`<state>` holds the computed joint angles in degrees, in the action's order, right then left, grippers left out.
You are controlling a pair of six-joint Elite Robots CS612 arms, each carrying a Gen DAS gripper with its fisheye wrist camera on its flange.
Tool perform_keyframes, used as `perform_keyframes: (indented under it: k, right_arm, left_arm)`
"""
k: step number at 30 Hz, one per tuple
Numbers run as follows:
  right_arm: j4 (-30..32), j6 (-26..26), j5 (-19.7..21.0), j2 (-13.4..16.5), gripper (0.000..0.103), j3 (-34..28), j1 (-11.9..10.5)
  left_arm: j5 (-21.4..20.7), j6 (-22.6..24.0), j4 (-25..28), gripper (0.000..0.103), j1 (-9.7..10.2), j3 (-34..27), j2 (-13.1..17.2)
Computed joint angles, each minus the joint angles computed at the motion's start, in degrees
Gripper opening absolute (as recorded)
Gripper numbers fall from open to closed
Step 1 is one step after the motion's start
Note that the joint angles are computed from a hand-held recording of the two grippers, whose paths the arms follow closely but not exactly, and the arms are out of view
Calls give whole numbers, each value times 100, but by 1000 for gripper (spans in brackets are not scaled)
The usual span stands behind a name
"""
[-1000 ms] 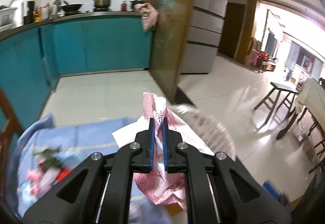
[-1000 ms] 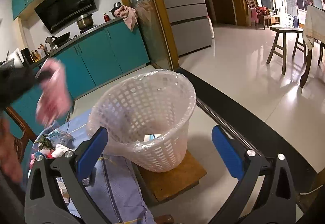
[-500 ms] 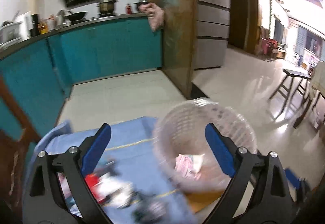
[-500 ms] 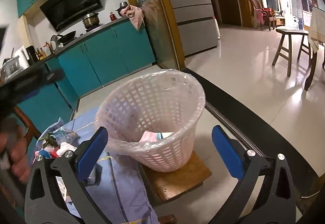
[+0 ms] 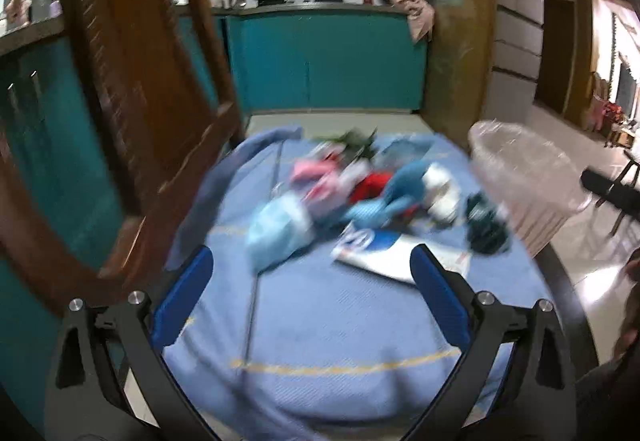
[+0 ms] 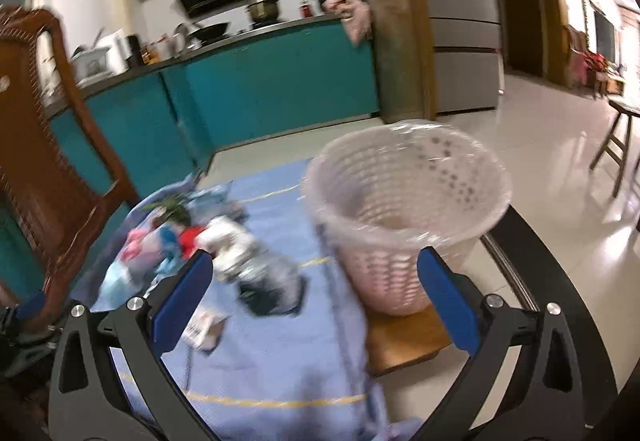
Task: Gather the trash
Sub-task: 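Bring both tools back above the table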
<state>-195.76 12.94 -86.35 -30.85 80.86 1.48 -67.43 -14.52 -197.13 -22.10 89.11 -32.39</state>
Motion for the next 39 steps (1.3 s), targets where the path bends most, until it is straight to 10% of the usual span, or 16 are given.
perform_keyframes:
  k: [39]
  right_arm:
    - [-34,-519,170,-55,100,176,130]
  left_arm:
    - [-382,-27,258,98,29,45,14]
